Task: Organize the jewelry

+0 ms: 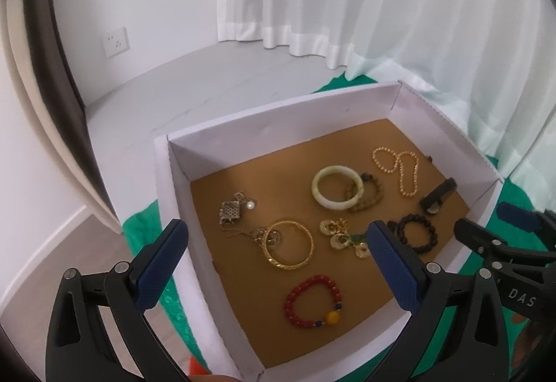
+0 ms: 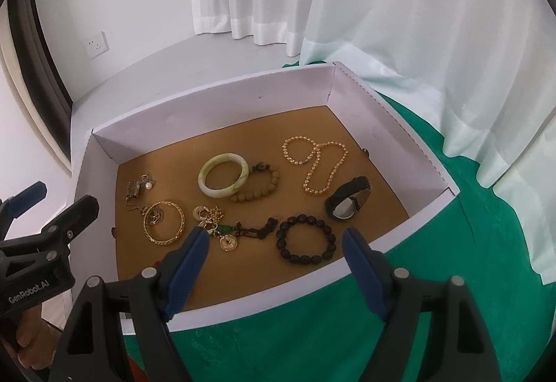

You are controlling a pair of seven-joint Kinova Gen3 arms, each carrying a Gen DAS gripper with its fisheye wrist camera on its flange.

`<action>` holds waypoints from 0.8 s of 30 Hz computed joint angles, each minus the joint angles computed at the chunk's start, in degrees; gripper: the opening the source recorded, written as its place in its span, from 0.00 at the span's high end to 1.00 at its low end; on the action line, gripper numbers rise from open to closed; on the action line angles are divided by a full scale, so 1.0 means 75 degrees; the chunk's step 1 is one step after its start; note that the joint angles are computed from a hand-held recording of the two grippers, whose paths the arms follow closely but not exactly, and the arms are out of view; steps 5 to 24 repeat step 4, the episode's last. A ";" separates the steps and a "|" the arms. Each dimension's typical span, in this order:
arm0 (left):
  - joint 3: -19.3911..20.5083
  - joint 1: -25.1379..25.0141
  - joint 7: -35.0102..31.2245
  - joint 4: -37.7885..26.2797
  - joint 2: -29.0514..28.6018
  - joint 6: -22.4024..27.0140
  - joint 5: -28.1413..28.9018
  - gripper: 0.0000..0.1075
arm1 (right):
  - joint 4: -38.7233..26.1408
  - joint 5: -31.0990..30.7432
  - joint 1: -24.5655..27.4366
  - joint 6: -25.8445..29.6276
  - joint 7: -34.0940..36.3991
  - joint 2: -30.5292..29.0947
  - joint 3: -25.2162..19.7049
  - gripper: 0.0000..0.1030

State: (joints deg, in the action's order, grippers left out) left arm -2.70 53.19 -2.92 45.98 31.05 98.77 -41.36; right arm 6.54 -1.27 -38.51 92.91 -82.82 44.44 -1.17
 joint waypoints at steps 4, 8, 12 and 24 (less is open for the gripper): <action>-0.0041 0.0111 -0.0206 -0.0193 0.0162 0.0091 -0.0213 0.05 | -0.0139 -0.0069 0.0047 0.0108 -0.0006 0.0078 -0.0038 0.22; -0.0041 0.0111 -0.0206 -0.0193 0.0162 0.0091 -0.0213 0.05 | -0.0139 -0.0069 0.0047 0.0108 -0.0006 0.0078 -0.0038 0.22; -0.0041 0.0111 -0.0206 -0.0193 0.0162 0.0091 -0.0213 0.05 | -0.0139 -0.0069 0.0047 0.0108 -0.0006 0.0078 -0.0038 0.22; -0.0041 0.0111 -0.0206 -0.0193 0.0162 0.0091 -0.0213 0.05 | -0.0139 -0.0069 0.0047 0.0108 -0.0006 0.0078 -0.0038 0.22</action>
